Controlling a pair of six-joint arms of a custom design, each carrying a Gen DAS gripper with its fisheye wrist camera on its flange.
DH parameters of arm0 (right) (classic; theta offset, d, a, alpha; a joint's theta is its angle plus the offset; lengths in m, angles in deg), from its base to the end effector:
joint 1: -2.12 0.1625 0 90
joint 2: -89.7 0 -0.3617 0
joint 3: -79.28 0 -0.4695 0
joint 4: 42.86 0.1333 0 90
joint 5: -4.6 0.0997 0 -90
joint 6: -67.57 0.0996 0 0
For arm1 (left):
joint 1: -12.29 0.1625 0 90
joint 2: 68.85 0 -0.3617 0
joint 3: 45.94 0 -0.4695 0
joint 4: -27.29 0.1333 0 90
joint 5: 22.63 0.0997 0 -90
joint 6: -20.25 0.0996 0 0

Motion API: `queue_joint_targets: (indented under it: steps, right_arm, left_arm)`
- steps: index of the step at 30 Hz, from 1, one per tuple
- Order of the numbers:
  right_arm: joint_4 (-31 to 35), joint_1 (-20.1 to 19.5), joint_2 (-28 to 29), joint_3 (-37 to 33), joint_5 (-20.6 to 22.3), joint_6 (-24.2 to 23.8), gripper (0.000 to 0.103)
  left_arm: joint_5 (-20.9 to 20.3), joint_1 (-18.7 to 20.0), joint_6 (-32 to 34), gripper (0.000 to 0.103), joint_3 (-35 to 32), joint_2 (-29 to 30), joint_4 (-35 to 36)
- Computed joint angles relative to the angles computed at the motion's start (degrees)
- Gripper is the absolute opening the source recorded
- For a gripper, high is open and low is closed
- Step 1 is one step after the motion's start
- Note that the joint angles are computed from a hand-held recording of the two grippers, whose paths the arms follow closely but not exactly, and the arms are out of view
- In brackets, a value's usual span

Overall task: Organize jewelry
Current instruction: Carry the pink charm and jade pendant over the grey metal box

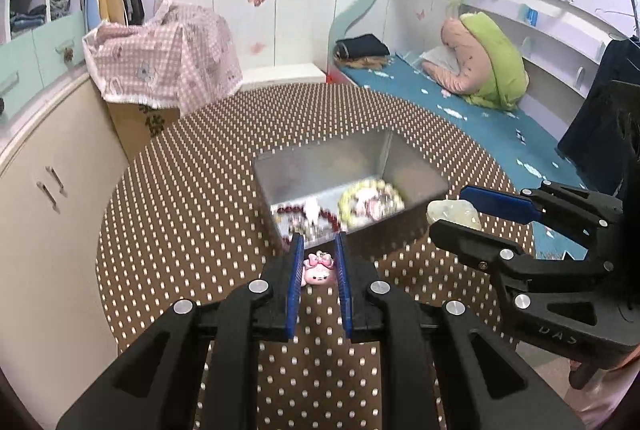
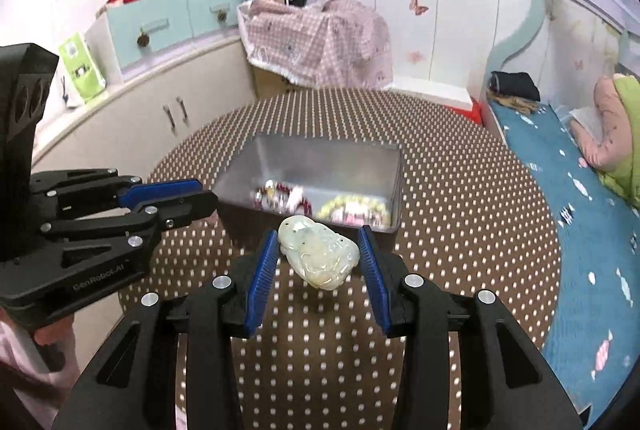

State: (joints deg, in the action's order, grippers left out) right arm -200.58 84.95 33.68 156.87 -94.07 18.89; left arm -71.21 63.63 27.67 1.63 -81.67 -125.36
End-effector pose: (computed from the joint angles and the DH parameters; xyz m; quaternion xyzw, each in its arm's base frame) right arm 0.0201 -0.7875 0.2935 0.2974 -0.8683 0.3127 0.2445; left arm -0.3826 -0.7972 -0.0442 0.2768 0.8687 -0.3096 0.2698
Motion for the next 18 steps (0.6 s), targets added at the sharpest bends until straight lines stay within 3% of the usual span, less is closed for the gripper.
queue_joint_targets:
  steps: [5, 9, 18]
  right_arm:
    - [0.6, 0.2, 2.1, -3.6, 1.2, 2.3, 0.041]
    - [2.0, -0.2, 4.0, -6.8, 3.2, 5.0, 0.041]
    - [3.3, 0.0, 9.1, -13.6, 1.7, 7.7, 0.041]
  left_arm:
    - [-0.5, -0.1, 1.8, 0.014, -5.7, 3.2, -0.2]
    - [-0.6, 0.3, 1.8, 0.015, -13.3, 7.5, 2.8]
    - [-1.4, 2.0, -0.5, 0.015, -33.7, 19.1, 13.3]
